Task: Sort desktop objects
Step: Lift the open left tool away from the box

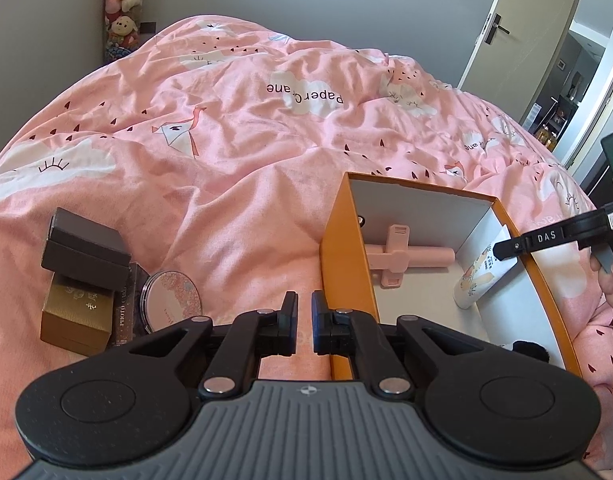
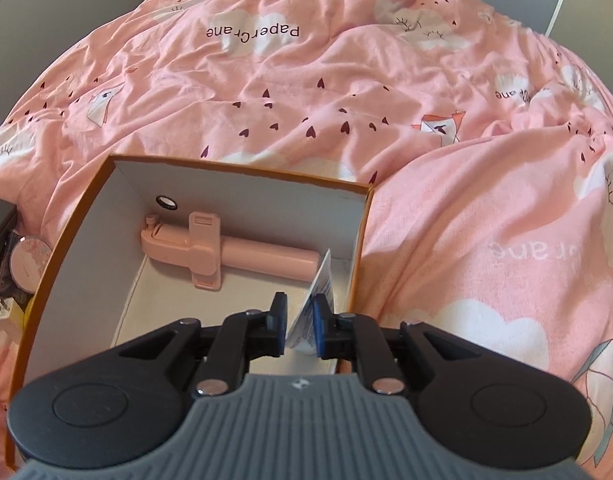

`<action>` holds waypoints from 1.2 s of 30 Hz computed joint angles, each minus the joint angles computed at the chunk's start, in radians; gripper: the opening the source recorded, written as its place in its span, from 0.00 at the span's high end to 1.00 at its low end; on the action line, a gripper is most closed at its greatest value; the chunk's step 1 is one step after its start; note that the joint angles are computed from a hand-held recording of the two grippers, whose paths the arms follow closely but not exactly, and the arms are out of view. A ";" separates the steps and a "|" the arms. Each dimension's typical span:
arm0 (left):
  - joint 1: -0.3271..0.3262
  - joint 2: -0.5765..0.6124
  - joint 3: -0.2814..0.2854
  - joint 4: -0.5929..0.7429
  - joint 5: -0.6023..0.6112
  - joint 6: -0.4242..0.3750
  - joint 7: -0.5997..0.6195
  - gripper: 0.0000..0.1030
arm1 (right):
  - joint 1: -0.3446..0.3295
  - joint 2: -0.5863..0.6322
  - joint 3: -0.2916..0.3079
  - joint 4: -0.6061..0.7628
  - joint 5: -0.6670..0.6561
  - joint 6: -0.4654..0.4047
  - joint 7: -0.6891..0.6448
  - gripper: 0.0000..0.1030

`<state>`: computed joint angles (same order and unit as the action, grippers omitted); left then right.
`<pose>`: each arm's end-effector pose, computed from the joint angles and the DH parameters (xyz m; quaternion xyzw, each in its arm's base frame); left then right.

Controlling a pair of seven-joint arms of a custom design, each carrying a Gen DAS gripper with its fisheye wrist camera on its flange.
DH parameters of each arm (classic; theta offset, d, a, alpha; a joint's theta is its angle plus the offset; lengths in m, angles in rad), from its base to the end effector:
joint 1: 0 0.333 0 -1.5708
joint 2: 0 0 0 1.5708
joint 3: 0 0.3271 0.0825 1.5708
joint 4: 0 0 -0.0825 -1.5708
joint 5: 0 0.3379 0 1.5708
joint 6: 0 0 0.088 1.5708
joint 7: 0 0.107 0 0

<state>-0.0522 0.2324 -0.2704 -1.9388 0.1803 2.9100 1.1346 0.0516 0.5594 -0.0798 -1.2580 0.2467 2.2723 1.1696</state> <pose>0.5855 -0.1923 0.4942 -0.6532 0.6628 -0.3263 0.1663 0.7174 0.0020 0.5079 -0.7748 0.5838 -0.1406 0.1977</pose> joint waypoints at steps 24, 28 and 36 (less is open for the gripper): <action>0.011 -0.005 0.000 -0.013 -0.018 0.000 0.010 0.94 | 0.142 -0.001 -0.103 -0.118 -0.253 0.326 0.049 0.97; 0.013 -0.002 0.000 -0.012 -0.020 -0.001 0.009 0.94 | 0.155 -0.040 -0.108 -0.186 -0.277 0.360 0.037 0.97; 0.015 -0.010 -0.002 -0.019 -0.028 0.006 0.016 0.94 | 0.165 -0.039 -0.124 -0.217 -0.296 0.411 0.042 0.96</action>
<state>-0.0373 0.2227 -0.2728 -1.9575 0.1525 2.9161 1.1504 0.2164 0.5206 -0.2043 -1.4747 -0.0495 2.6834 1.2118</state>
